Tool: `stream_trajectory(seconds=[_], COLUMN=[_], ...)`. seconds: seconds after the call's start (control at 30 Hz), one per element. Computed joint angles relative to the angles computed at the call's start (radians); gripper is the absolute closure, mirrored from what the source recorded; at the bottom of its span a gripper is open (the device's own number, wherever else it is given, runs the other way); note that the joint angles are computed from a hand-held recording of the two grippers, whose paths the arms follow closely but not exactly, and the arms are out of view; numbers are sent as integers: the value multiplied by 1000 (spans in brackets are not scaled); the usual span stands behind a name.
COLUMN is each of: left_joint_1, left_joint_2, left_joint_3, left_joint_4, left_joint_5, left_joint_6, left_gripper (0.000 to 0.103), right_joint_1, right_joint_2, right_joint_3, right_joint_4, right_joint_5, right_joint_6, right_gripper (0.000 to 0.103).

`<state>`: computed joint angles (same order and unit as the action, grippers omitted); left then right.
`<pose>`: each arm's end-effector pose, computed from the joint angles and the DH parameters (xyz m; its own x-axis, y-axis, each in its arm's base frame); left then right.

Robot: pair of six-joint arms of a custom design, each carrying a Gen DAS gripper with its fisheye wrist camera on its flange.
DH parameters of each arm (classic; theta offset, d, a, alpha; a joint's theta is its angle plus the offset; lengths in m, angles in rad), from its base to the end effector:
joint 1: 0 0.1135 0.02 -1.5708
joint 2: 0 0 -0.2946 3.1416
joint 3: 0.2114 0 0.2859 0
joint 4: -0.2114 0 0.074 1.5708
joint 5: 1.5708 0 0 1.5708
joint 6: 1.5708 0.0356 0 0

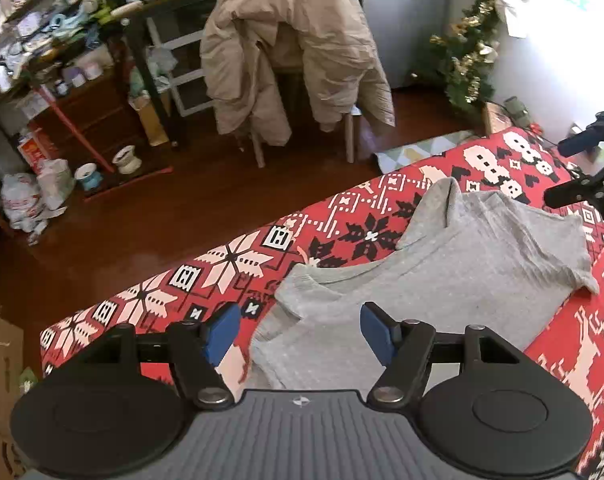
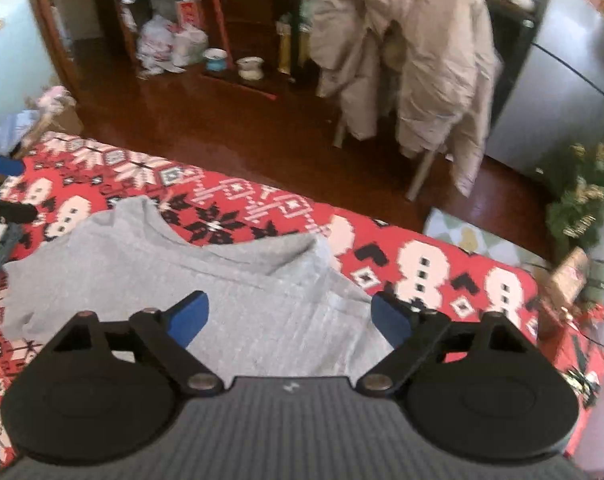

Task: Fold clothes
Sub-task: 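Grasp the shirt hem with both grippers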

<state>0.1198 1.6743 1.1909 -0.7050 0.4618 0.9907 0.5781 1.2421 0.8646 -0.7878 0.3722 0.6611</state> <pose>0.3646 0.0279 0.2315 -0.4563 0.6993 -0.5503 0.8023 0.5908 0.0855 0.2157 0.1253 0.2466 -0.8462 0.1308 -0.5165 0.1656 0.9860 -0.0216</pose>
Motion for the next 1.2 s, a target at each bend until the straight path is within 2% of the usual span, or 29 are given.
stream_trajectory(seconds=[0.07,0.17,0.27,0.3,0.33,0.47,0.53,0.63,0.8,0.9,1.0,1.07,1.1,1.13,1.17,1.2], left_joint_1=[12,19,8,2,-9,-56,-82,-115,-171,-194,-211,-216,-217,-218,-217,-216], left_joint_2=[60,122,182,203,225,285,310,336,406,443,498,522,534,546,557,563], left_joint_3=[63,109,134,143,151,151,159,181,266,297,367,394,407,423,442,454], left_joint_4=[-30,-15,18,26,29,70,76,66,1,-3,-68,-87,-98,-113,-138,-161], left_joint_5=[17,38,53,55,49,13,-16,-39,-106,-130,-159,-169,-171,-172,-171,-171], left_joint_6=[39,133,193,213,231,359,402,451,432,438,446,449,450,450,453,462], left_gripper=[43,47,57,62,65,71,71,71,69,67,66,66,68,71,85,94], right_joint_1=[13,26,9,-13,-35,-110,-161,-218,-283,-301,-315,-319,-321,-324,-326,-328], right_joint_2=[33,88,145,162,181,270,316,377,432,483,532,547,553,555,553,550], right_joint_3=[38,84,93,86,81,51,34,47,67,89,111,111,116,123,129,135], right_joint_4=[-48,-89,-63,-33,-5,134,212,251,289,302,296,311,305,293,280,267], right_joint_5=[0,34,73,58,43,16,-31,-79,-165,-198,-221,-227,-233,-241,-251,-260], right_joint_6=[26,10,-104,-172,-238,-620,-831,-1066,-1322,-1426,-1474,-1502,-1509,-1504,-1493,-1482], right_gripper=[14,17,31,43,51,53,61,65,66,66,66,81,93,94,95,95])
